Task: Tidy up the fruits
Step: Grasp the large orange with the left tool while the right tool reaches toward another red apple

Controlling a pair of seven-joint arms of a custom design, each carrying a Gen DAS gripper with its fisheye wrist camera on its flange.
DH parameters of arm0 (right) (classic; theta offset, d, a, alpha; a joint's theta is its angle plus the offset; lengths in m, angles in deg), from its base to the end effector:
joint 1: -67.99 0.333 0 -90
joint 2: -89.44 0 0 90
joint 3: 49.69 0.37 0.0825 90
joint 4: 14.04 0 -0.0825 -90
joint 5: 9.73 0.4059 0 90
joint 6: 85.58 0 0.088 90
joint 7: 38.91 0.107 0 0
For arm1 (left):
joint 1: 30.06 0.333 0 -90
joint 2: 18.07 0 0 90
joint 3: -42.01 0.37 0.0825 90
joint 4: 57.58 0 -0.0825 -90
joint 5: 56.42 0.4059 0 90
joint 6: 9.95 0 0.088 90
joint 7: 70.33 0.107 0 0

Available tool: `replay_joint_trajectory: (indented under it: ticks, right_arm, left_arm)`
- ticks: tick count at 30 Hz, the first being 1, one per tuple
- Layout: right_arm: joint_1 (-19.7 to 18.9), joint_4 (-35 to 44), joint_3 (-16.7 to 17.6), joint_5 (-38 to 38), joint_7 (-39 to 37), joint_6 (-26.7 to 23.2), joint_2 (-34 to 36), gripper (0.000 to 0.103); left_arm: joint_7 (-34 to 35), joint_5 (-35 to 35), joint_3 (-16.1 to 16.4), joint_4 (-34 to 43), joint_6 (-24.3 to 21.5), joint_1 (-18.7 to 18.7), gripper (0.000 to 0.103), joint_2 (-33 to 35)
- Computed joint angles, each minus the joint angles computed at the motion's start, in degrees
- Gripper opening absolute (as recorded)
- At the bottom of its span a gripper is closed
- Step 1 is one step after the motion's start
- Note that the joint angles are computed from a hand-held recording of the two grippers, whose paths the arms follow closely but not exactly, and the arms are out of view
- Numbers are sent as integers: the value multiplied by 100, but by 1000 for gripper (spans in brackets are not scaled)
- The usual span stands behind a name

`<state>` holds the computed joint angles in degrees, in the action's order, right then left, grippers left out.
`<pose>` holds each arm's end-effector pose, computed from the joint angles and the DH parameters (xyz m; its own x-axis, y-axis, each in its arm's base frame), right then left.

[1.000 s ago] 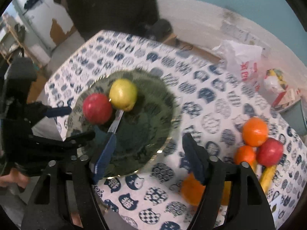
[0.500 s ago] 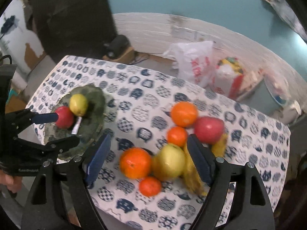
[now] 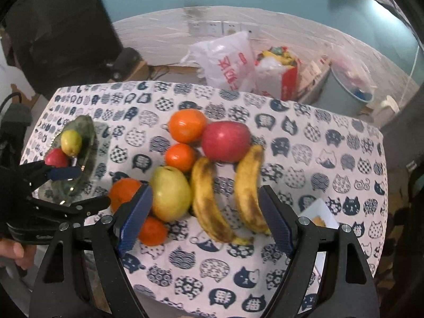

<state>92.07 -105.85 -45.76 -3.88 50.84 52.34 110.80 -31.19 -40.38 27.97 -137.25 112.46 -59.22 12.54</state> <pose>0.6582 0.3421 0.5039 0.4301 -0.8952 -0.1167 -0.8403 -0.3496 -0.4143 0.6021 -0.4905 0.4693 0.0470 -0.9955 0.0825 -0.9667 -0.0661 -0.2473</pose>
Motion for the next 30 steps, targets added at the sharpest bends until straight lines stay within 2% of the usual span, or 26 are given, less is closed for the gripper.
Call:
replay_joint_trajectory:
  ticks: [10,19,22,30]
  right_arm:
    - [-135,-29,-55,95,53,-121,99,82]
    - [-154,122,-51,118,37,-230,259,82]
    - [-146,216,-52,123,37,-278,346,82]
    - [-93,580,-112,-21,36,-427,658,82]
  left_arm:
    - [344,-247,-28,614,-410,-51,81,576]
    - [540,-571,-98,395,53,95,83,652]
    - [677,-770,-200,265,351,210,70,642]
    - [792,-660,-105,258,281,128,69,601]
